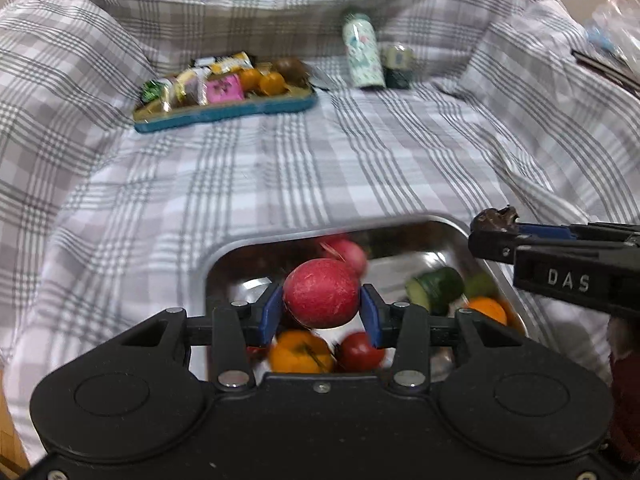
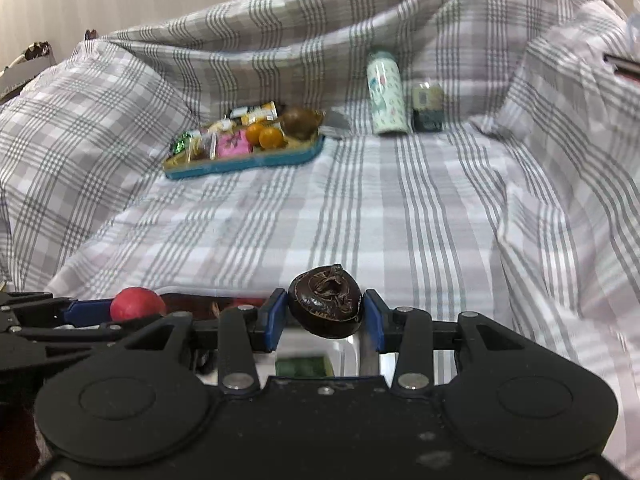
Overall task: Organize fruits
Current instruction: 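Carry the red plum and dark brown fruit over the steel tray, then lower both fruits into the tray and open both grippers to release them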
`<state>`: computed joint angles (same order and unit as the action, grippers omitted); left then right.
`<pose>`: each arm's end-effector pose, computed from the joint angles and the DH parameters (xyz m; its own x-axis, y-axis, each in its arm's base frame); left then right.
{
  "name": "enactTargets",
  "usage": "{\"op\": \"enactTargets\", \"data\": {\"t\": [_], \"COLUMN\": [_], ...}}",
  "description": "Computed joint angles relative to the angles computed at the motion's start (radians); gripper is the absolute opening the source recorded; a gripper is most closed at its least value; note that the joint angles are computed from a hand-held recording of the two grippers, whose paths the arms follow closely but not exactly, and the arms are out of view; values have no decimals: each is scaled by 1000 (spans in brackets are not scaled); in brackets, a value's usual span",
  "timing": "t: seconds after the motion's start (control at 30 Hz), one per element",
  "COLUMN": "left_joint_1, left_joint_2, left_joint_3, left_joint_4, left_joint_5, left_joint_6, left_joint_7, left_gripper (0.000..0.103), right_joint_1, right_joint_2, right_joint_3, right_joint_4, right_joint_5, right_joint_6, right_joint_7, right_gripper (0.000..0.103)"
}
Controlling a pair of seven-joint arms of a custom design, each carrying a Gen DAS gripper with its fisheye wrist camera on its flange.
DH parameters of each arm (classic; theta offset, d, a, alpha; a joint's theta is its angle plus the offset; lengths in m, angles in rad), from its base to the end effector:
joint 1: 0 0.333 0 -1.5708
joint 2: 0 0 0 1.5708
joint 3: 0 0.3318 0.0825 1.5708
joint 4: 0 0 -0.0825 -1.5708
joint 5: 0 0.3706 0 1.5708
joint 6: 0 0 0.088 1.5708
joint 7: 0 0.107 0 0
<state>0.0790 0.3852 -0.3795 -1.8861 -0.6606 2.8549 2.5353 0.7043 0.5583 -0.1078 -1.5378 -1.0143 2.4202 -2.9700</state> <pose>0.6478 -0.1388 0.3954 -0.5923 -0.8032 0.0630 -0.6237 0.4075 -0.6671 0.5945 0.4170 0.3867 -0.3666 -0.9240 -0.1085 -0.5718 0.3157 -0.7572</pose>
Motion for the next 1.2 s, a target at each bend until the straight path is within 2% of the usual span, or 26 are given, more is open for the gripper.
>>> {"op": "enactTargets", "data": {"t": [0.23,0.37,0.63,0.87,1.2], "left_joint_1": [-25,-29,-41,-31,-10], "left_joint_2": [14,39,89,97,89], "left_joint_3": [14,14,16,8,-4], "left_joint_4": [5,37,99,109,101], "left_joint_5": [34,60,127,149,109], "left_joint_6": [-16,-25,-45,-68,-89], "left_joint_7": [-41,-61,-126,-149,-149], "left_gripper": [50,50,50,50,50], "right_joint_1": [18,12,-22,-24,-12], "right_joint_2": [-35,-38,6,57,77], "right_joint_3": [33,39,15,-9,-36], "right_joint_4": [-62,-71,-13,48,66], "right_joint_5": [31,30,44,85,123], "right_joint_6": [-41,-32,30,33,45], "right_joint_7": [-18,-22,-31,-97,-120], "right_gripper": [43,42,43,43,43]}}
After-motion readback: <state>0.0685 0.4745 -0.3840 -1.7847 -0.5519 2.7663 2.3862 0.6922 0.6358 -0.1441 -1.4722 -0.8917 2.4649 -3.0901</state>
